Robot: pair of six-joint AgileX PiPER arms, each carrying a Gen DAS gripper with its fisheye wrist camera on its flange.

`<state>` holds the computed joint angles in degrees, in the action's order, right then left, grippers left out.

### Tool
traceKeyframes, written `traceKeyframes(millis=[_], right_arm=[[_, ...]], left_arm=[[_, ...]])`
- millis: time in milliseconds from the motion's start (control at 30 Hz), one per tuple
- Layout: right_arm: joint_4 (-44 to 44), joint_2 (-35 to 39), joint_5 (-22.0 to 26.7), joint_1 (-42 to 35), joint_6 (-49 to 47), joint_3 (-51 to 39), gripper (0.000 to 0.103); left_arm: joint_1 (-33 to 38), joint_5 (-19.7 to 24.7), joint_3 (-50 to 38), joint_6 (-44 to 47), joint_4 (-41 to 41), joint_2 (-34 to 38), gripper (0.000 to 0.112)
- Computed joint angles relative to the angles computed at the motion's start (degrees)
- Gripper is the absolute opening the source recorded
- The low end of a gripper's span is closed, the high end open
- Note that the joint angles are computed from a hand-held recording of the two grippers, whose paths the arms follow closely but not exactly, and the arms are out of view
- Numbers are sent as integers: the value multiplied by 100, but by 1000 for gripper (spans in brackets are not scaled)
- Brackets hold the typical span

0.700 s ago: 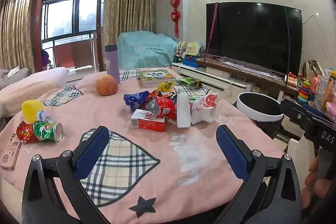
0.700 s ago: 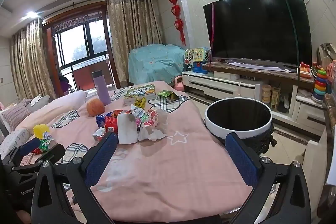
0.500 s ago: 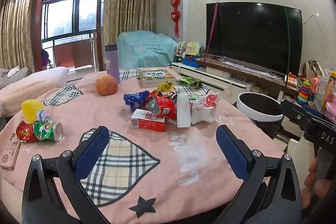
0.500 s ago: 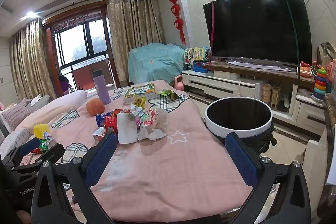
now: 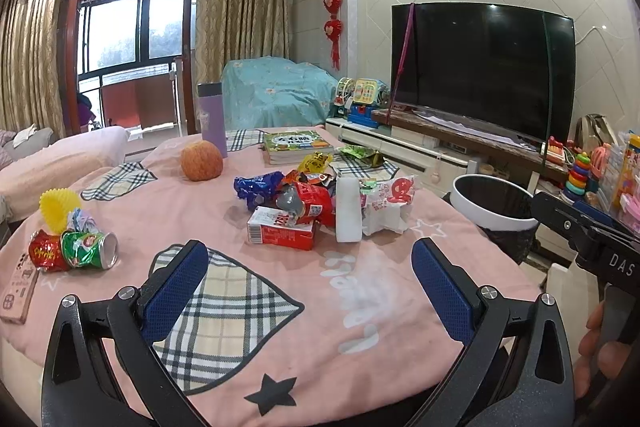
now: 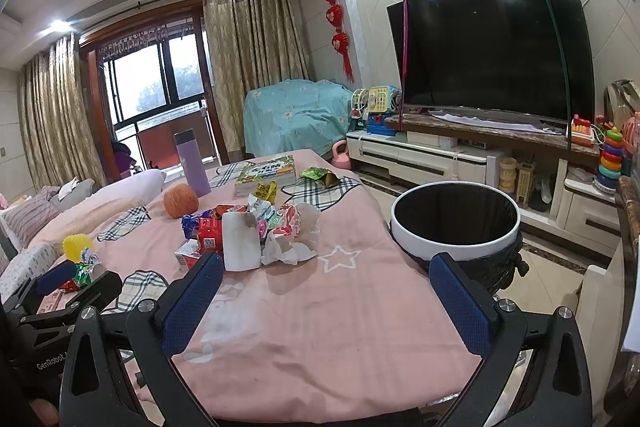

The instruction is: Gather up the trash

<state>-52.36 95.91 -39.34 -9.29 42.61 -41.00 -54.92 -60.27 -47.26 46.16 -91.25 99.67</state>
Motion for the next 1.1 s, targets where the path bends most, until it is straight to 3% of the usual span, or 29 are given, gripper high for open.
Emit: traceKeyframes(millis=[933,1100], right_arm=[[-338,148,58,-42,212,-173,103],[-696,151,273,-18,561,-287,103]], left_arm=[[68,148,-21,10,-1,24,103],[151,256,-7,-20,34,38,103]])
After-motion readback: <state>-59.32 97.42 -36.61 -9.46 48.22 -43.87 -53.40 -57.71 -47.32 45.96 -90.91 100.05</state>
